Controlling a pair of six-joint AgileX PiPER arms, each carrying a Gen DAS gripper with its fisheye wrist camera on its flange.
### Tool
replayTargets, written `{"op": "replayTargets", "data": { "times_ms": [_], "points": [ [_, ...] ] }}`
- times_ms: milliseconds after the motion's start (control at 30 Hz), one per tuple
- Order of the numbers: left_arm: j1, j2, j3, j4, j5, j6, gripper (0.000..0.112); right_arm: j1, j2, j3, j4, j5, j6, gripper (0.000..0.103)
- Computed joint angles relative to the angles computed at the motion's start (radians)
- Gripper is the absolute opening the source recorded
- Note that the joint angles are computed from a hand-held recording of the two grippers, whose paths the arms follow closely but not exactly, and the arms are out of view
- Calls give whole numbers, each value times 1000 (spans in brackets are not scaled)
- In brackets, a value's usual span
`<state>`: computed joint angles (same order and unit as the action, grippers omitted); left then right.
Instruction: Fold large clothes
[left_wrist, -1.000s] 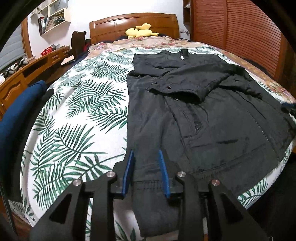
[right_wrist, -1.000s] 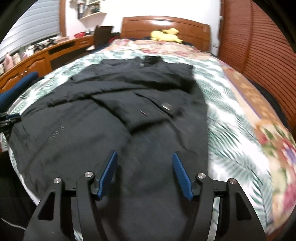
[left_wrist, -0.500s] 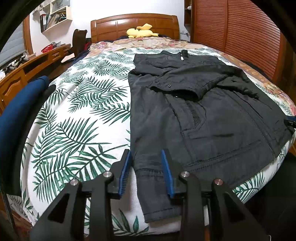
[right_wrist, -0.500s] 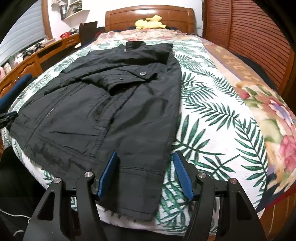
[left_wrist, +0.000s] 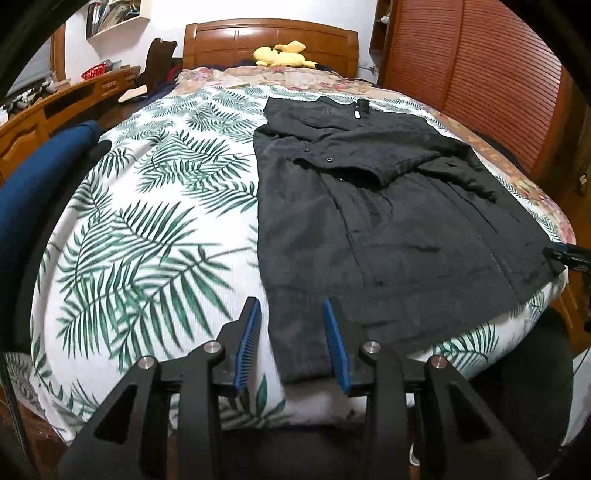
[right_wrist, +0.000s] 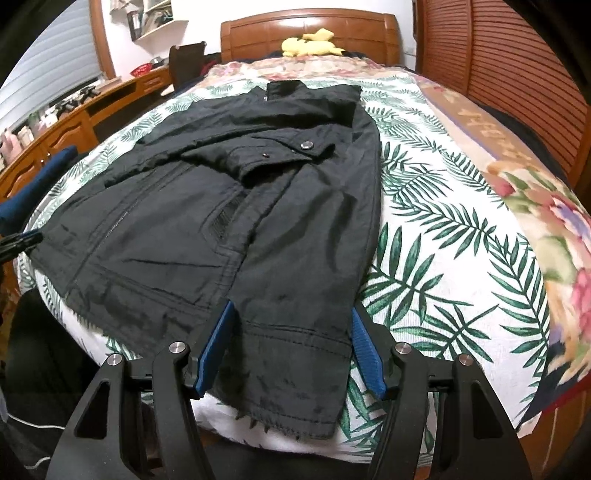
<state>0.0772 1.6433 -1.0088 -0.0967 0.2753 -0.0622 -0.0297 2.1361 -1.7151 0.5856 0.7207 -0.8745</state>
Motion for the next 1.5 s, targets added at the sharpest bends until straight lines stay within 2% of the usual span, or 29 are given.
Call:
{"op": "replayTargets", "data": {
  "times_ms": [167,300,367,533,667,733,767,800,833,867,900,967,1033,1167,1233,1367,1500],
  "points": [
    [-19,-9,9,95,8,-101,34,-2,3,8,17,-7,-20,64],
    [-58,10,-21,299,55,-320,34,-7,13,5,50,-7,-53,64],
    [-74,23,-46,357,87,-381,34,-12,19,2,74,-4,-75,64],
    [-73,52,-96,337,128,-395,34,-20,29,-3,122,6,-125,65],
    [-68,69,-135,298,176,-380,34,-16,37,-25,104,22,-119,65],
    [-67,69,-147,277,201,-367,34,-19,42,-42,101,46,-120,57],
    [-67,68,-147,262,201,-355,34,-21,43,-48,97,56,-124,48],
    [-73,67,-147,276,204,-370,30,-25,45,-57,104,72,-130,35],
    [-84,66,-148,304,211,-393,25,-34,56,-79,123,111,-135,29],
    [-94,65,-149,328,216,-410,14,-40,65,-96,142,144,-146,23],
    [-106,57,-146,366,219,-433,3,-38,61,-93,151,146,-163,20],
    [-109,24,-142,358,218,-415,0,-36,42,-69,198,133,-222,17],
    [-131,-13,-150,415,237,-460,0,-46,14,-43,298,138,-289,16],
    [-173,-68,-213,479,297,-454,0,-68,-9,-59,398,173,-280,14],
    [-176,-95,-232,485,297,-431,0,-76,-26,-62,427,190,-263,14],
    [-123,-138,-237,356,243,-285,0,-72,-87,-54,407,185,-212,13],
    [-55,-163,-230,132,195,-32,0,-53,-166,-62,317,174,-108,13]
  ]
}}
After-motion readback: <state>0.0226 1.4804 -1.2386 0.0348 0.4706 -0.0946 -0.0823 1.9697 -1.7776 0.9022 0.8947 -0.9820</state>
